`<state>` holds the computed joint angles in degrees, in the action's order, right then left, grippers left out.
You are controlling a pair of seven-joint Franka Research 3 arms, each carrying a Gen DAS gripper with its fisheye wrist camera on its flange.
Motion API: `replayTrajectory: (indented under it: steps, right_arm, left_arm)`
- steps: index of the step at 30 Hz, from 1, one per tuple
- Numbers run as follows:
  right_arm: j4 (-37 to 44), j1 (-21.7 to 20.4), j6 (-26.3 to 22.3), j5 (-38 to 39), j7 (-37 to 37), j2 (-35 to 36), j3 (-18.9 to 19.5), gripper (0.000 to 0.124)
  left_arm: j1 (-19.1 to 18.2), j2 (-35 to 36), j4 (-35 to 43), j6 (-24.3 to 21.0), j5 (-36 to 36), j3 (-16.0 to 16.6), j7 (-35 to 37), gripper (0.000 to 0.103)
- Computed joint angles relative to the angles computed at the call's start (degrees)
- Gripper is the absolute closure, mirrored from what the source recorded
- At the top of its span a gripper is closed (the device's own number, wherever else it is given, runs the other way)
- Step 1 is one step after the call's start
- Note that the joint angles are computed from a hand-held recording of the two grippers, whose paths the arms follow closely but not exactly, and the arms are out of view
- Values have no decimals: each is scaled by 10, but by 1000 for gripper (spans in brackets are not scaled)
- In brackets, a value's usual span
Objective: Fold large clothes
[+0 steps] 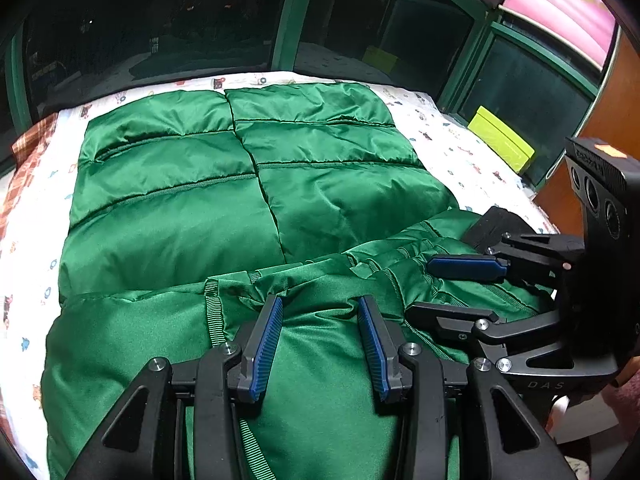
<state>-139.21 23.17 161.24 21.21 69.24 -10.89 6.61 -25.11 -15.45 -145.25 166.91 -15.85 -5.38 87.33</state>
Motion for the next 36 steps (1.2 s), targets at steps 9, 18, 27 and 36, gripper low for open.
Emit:
replayTrajectory:
  steps: [9, 18, 27, 36]
  right_arm:
    - [-23, -7, -67, -71, 66, -89, 14, 76]
    - [-59, -3, -90, -76, 50, -121, 17, 76]
    - [-89, 2, -54, -66, 28, -114, 15, 76]
    - [-94, 6, -48, -52, 26, -116, 12, 75]
  left_arm:
    - [32, -149, -66, -54, 92, -13, -57, 60]
    - [29, -249, -136, -132, 140, 8, -65, 60]
    - [7, -216, -152, -111, 119, 27, -63, 55]
    - [8, -195, -142, -108, 103, 29, -51, 55]
